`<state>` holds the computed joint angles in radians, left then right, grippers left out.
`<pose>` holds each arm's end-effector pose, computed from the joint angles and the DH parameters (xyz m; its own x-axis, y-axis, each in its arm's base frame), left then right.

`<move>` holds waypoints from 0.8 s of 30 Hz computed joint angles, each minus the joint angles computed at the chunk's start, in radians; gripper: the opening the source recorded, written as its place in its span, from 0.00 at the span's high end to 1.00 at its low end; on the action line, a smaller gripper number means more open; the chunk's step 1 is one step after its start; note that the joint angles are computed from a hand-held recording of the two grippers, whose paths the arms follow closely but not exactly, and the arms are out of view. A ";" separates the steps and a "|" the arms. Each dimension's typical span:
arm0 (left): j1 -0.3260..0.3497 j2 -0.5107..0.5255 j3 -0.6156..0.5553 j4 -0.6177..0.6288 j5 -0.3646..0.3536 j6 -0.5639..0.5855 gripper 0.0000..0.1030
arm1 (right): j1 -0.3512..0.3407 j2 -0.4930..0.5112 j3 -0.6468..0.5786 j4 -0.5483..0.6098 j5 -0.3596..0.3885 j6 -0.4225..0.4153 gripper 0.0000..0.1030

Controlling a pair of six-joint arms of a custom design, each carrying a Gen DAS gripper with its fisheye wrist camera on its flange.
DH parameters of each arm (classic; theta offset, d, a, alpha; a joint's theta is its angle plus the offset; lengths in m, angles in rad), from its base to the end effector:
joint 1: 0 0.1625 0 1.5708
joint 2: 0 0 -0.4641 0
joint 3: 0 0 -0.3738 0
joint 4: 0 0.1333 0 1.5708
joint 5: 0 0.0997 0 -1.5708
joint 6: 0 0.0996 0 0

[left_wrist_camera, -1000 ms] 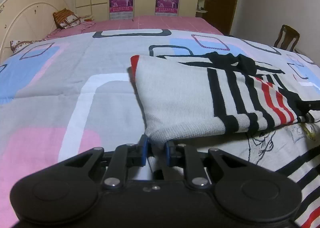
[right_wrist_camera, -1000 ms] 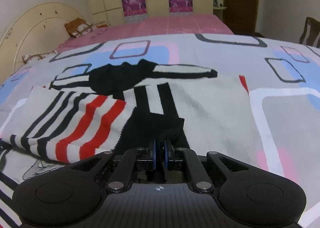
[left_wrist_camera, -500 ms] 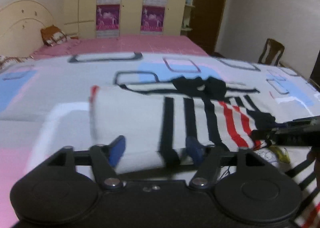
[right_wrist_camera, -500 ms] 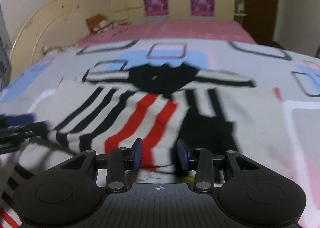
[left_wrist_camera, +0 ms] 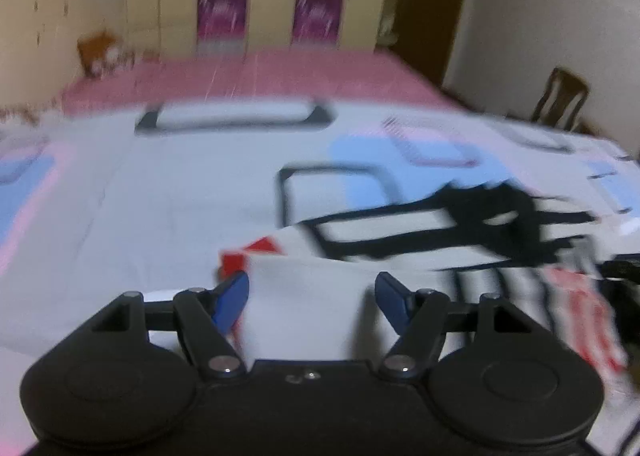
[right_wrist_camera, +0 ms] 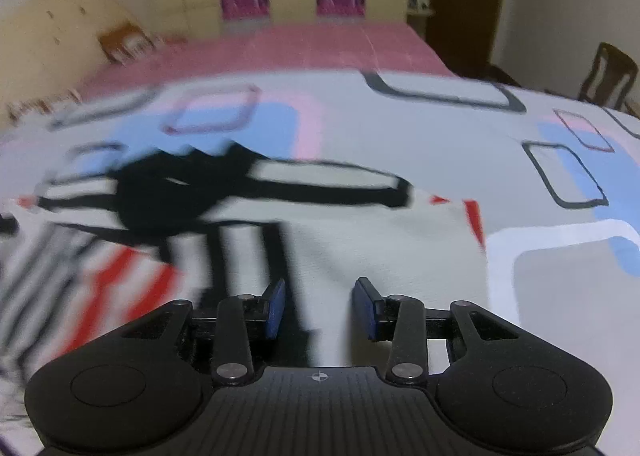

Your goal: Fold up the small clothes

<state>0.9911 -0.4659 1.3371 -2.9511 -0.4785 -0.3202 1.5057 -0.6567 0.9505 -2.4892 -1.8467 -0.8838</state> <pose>-0.2334 -0.7612 0.0935 -0.7411 -0.3341 -0.5823 0.2581 0.6589 -0.7066 0.0499 -0.8674 0.3181 -0.6432 -0.4853 0.5923 -0.7009 0.6847 -0.2000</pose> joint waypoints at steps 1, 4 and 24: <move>0.004 -0.018 0.002 0.051 -0.012 -0.044 0.26 | -0.005 0.010 -0.031 0.032 0.008 0.004 0.62; -0.008 -0.026 0.035 -0.049 0.025 -0.022 0.37 | 0.006 -0.024 0.037 -0.064 -0.008 -0.016 0.62; -0.051 0.033 -0.014 0.041 0.069 0.066 0.29 | 0.046 -0.077 0.277 -0.234 0.024 -0.043 0.56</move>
